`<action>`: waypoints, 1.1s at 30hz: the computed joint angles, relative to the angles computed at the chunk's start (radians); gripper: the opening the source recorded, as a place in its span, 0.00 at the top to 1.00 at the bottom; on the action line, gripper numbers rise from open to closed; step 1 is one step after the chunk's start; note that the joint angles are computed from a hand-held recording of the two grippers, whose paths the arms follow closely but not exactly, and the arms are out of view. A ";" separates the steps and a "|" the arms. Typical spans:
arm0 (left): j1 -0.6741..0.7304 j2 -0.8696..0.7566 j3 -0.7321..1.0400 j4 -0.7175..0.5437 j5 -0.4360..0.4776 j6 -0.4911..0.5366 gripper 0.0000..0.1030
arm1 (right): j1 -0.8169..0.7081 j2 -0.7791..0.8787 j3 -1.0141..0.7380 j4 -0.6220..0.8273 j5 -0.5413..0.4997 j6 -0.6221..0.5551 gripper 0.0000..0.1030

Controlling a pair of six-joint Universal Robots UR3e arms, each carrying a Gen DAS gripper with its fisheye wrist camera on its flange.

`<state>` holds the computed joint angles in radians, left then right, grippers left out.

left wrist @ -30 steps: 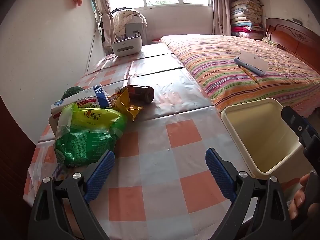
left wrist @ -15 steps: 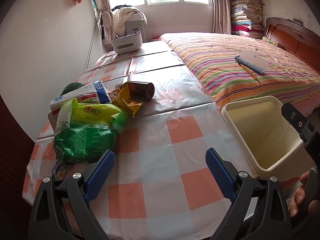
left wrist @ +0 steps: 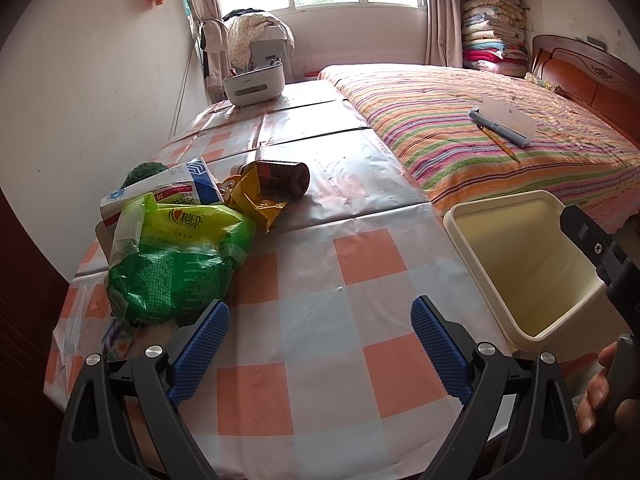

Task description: Collect trash

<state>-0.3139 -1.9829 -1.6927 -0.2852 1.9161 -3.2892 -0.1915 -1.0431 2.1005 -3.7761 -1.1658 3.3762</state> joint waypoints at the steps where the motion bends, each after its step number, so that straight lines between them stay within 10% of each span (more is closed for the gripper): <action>1: 0.000 -0.001 0.001 -0.002 0.001 0.000 0.13 | 0.003 0.004 -0.005 0.001 -0.003 0.000 0.06; 33: 0.009 -0.009 -0.004 -0.006 -0.018 0.000 0.13 | 0.007 0.023 -0.032 0.039 0.014 0.000 0.06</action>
<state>-0.3053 -1.9915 -1.6966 -0.2909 1.8980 -3.2888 -0.1846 -1.0203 2.0686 -3.7372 -1.1523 3.3764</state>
